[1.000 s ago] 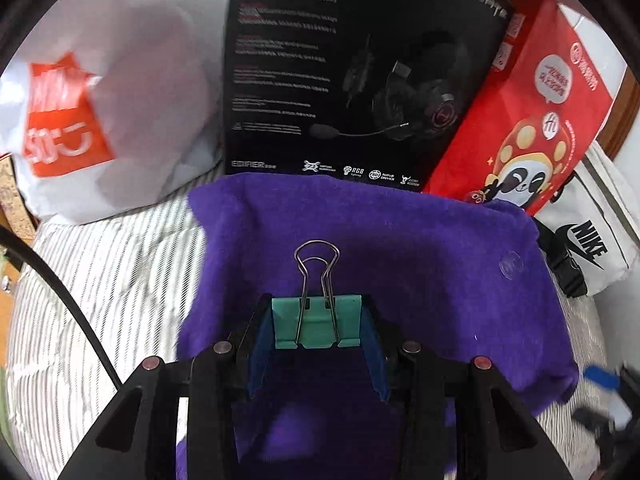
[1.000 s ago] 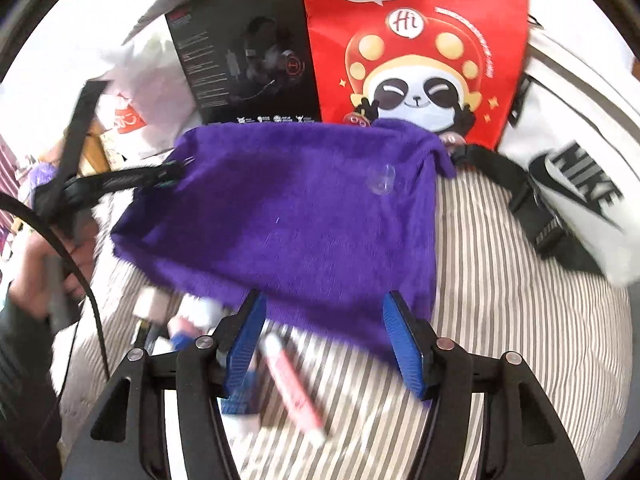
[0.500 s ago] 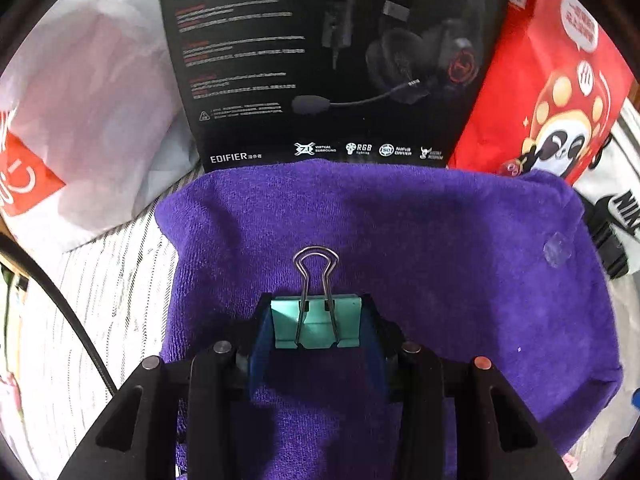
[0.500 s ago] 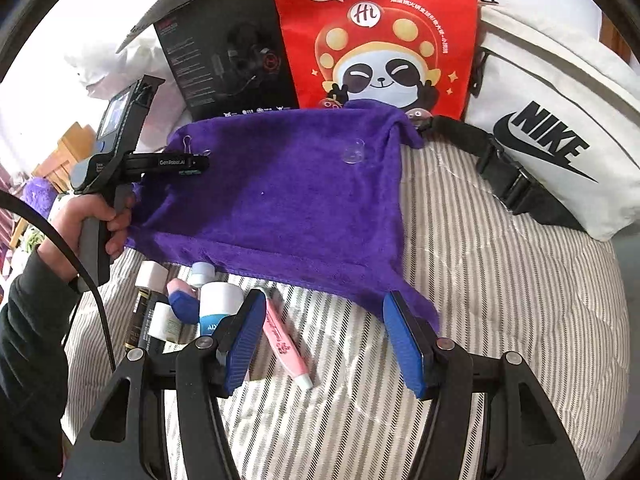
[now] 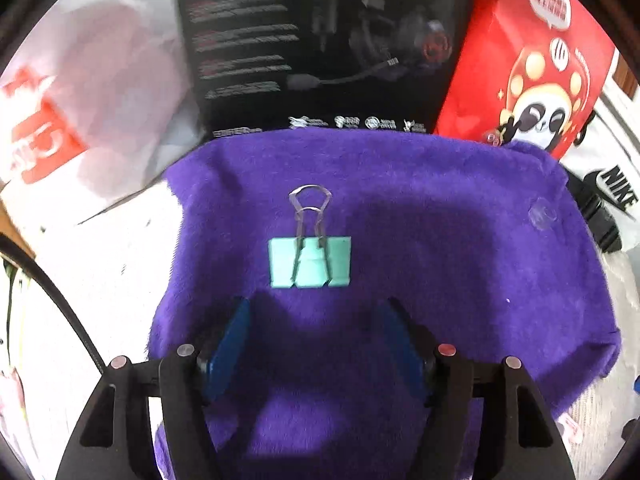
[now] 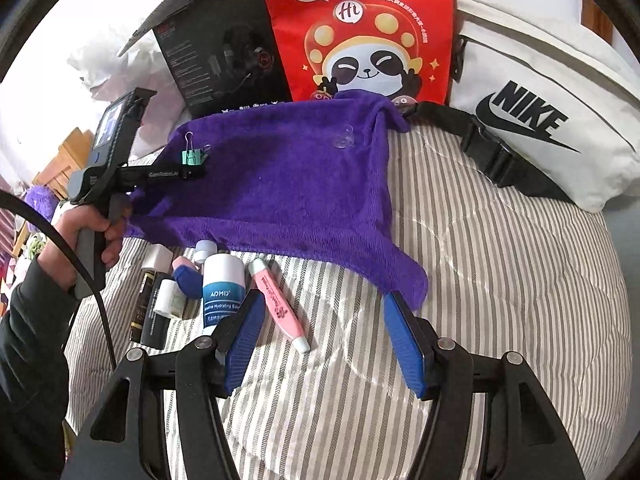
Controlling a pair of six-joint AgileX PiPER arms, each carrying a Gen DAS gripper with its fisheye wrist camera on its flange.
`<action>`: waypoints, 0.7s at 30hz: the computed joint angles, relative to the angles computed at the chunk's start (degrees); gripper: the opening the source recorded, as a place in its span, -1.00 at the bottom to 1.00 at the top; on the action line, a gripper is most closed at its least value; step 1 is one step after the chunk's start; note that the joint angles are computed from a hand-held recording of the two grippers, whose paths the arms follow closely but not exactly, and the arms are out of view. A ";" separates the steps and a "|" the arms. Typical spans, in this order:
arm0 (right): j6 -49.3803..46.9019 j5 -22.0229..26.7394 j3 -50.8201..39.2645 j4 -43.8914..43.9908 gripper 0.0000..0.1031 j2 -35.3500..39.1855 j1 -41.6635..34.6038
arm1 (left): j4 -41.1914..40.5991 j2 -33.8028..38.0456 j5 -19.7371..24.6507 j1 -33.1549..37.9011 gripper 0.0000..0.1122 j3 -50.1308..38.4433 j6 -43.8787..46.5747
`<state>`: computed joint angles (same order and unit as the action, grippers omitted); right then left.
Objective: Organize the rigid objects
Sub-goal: 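Lower the green clip onto the purple towel and open the left tool, then move the left tool to the white charger and close on it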
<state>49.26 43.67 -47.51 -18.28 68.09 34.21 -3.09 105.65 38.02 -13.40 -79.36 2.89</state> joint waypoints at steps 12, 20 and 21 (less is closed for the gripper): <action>6.44 3.53 -0.31 -3.09 0.19 -1.57 5.60 | -6.09 -22.69 5.73 0.36 0.15 15.87 5.02; 8.59 5.14 -0.62 -3.98 0.19 -1.71 8.61 | -8.16 -20.13 6.90 1.37 0.15 18.39 6.42; 8.58 5.20 -0.58 -3.90 0.19 -1.70 8.81 | -8.73 -19.63 6.63 1.19 0.15 18.62 6.63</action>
